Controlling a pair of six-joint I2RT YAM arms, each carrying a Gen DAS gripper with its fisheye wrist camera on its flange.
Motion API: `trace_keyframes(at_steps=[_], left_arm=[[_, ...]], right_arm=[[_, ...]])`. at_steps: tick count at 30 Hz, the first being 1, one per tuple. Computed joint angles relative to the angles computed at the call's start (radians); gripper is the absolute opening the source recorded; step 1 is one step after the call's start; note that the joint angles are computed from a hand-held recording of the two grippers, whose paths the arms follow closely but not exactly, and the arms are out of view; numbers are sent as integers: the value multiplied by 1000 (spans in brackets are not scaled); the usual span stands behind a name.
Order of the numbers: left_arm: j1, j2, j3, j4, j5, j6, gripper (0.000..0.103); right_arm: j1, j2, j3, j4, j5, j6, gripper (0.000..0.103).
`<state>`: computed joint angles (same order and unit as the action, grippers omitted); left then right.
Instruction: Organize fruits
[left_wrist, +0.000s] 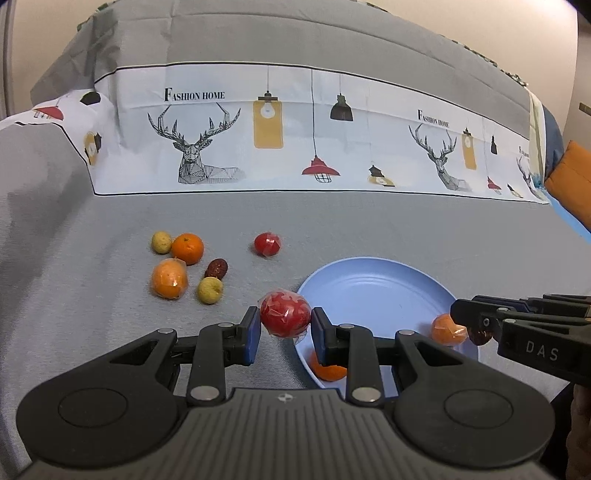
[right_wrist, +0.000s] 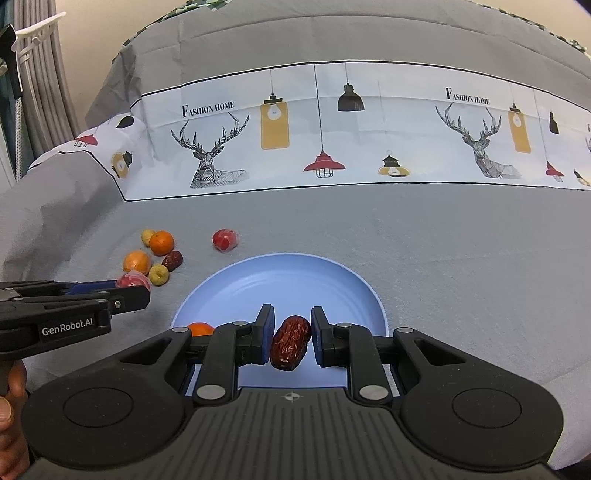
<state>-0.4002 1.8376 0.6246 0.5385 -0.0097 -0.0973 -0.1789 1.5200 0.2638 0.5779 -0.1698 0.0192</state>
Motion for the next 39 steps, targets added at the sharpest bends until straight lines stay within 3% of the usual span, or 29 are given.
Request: trace_keyframes(at_steps=[26, 29, 34, 39], left_arm=[[10, 10, -2, 19, 27, -27, 32], [12, 5, -13, 38, 91, -18, 32], [-22, 3, -30, 53, 195, 41, 36], [-71, 9, -58, 104, 164, 92, 44]], right_arm=[[-12, 36, 19, 8, 18, 33, 18], [-36, 53, 35, -13, 21, 59, 25], [-48, 55, 35, -12, 26, 86, 47], [-45, 54, 37, -20, 30, 83, 52]])
